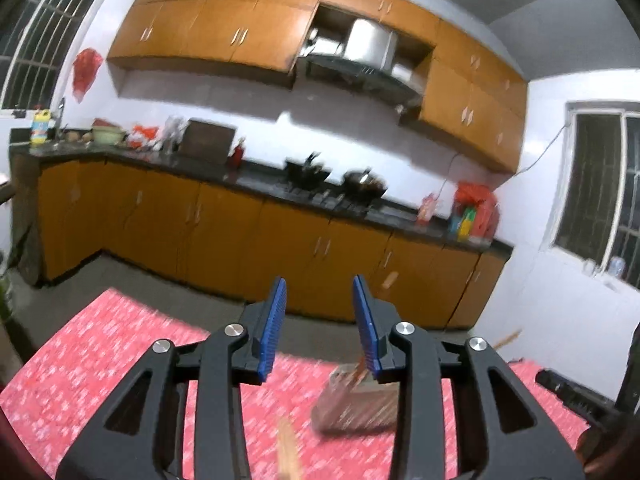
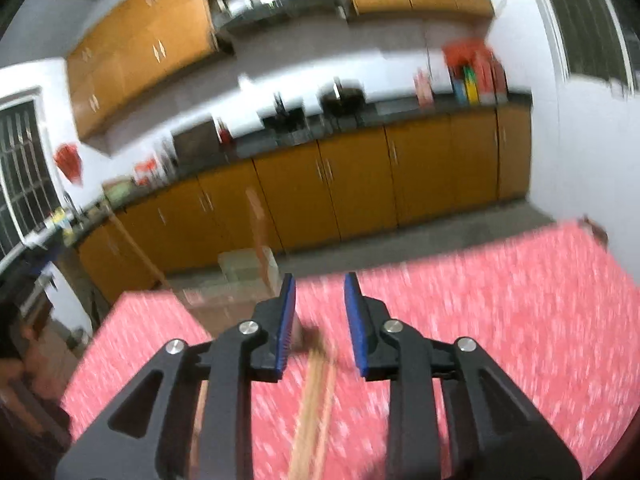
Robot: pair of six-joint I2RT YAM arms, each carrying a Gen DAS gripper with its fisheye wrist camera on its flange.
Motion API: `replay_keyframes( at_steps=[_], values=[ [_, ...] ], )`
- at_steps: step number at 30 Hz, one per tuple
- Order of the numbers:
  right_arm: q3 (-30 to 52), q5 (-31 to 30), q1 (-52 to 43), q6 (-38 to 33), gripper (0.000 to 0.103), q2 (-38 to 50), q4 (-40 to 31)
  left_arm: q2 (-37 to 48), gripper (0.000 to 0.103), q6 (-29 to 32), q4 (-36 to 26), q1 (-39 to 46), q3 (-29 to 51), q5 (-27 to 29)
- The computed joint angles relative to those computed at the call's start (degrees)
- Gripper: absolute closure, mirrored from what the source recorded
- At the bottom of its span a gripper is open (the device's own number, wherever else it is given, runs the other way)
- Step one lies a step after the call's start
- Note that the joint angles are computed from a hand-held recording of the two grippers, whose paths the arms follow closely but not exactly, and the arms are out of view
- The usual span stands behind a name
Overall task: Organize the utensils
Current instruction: 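Grasp another chopstick with the right tool while the left tool grasps one too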
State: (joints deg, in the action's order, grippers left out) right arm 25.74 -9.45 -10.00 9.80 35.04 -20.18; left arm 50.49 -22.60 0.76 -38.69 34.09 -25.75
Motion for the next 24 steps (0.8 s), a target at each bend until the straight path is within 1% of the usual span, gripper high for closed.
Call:
replay_keyframes(
  at_steps=[1, 2, 3, 4, 6, 8, 11, 14, 16, 18, 22, 24],
  values=[
    [-3.0, 0.2, -0.4, -0.5, 0.076, 2.0, 0.9, -0.4, 0.065, -0.5, -1.6, 0.0, -1.2, -0.4],
    [-4.2, 0.1, -0.6, -0.7, 0.076, 3.2, 1.3, 0.0, 0.065, -1.0, -3.2, -0.1, -2.7, -0.9],
    [-7.1, -0.6, -0.8, -0.8, 0.076, 6.0, 3.2, 0.5, 0.065, -1.4, -3.9, -0.3, -3.9, -1.5],
    [-8.3, -0.6, -0.3, -0.5, 0.076, 7.6, 4.0, 1.1, 0.065, -2.0, -4.7, -0.6, -5.3, -1.7],
    [-11.9, -0.6, 1.6, 0.2, 0.078, 13.1, 8.2, 2.9, 0.065, -3.5, -5.5, -0.3, -8.4, 0.1],
    [-13.8, -0.5, 4.1, 1.4, 0.080, 17.9, 11.8, 4.6, 0.065, -5.3, -5.8, 0.1, -10.5, 2.5],
    [-17.2, 2.3, 10.0, 4.4, 0.080, 21.0, 16.4, 8.1, 0.065, -7.5, -4.4, 0.5, -12.9, 6.7],
    [-17.3, 5.6, 14.2, 5.8, 0.080, 24.4, 18.7, 9.4, 0.065, -8.2, -2.5, -0.9, -15.4, 7.5],
    [-17.7, 8.6, 16.5, 5.8, 0.084, 24.6, 19.7, 11.3, 0.065, -8.8, -1.3, -2.2, -15.8, 8.1],
    [-17.5, 11.8, 18.4, 5.6, 0.095, 25.3, 19.9, 12.8, 0.065, -9.2, -0.1, -2.9, -16.2, 9.0],
    [-18.2, 12.2, 13.9, 5.2, 0.096, 24.4, 20.2, 15.3, 0.067, -10.6, 1.3, -4.7, -16.4, 10.0],
    [-18.2, 11.2, 11.3, 4.8, 0.096, 24.4, 20.5, 16.2, 0.072, -10.8, 1.9, -5.4, -16.8, 10.6]
  ],
)
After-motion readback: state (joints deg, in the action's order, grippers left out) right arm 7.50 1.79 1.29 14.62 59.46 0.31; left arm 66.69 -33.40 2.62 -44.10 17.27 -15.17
